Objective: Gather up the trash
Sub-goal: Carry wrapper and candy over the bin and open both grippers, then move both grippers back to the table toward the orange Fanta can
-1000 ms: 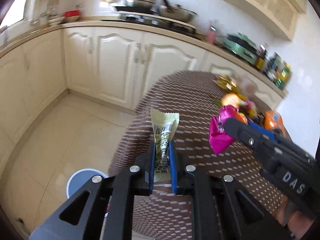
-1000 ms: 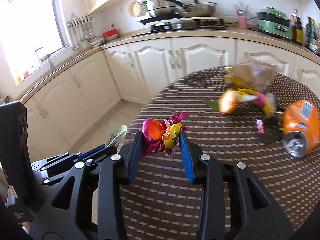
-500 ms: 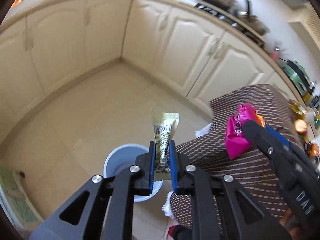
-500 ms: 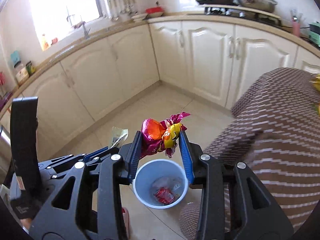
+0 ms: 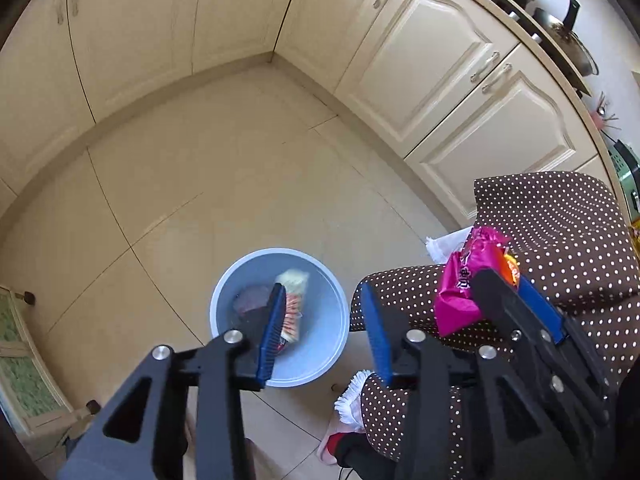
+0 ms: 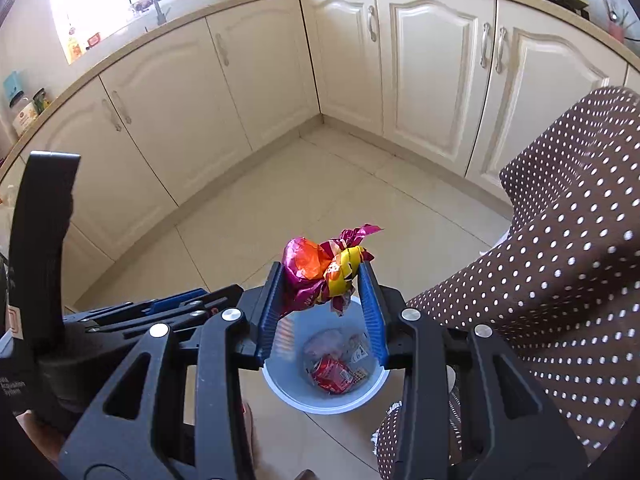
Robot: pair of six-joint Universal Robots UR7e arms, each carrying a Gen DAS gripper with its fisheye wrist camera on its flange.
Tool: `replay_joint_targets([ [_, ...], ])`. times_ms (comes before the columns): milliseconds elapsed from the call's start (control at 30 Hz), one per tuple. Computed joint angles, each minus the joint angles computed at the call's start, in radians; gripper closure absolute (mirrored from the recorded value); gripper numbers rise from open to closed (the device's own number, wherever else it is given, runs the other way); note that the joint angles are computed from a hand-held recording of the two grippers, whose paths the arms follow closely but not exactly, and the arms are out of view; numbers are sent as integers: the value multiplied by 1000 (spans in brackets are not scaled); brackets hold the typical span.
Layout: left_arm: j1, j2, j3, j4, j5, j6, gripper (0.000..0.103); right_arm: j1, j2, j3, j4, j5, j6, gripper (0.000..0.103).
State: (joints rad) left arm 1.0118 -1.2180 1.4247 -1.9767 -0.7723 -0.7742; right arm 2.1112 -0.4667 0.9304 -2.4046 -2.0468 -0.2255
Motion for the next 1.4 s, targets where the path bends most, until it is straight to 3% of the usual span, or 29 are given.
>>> replay_joint_targets([
  [600,-11,-8,4,15,35,-55,61,-17,22,-33,32,28,19,64],
  [900,-24,-21,9,6,49,-54,61,-18,12,-19,2,37,10,54],
  [1133,-67,-23,-1,17,76,-53,61,-9,-35,25,-38,28,-6,54],
  [1400,-182,-7,-28,-38,137,17,61,12,-167,127,-165,-7,-57,52],
])
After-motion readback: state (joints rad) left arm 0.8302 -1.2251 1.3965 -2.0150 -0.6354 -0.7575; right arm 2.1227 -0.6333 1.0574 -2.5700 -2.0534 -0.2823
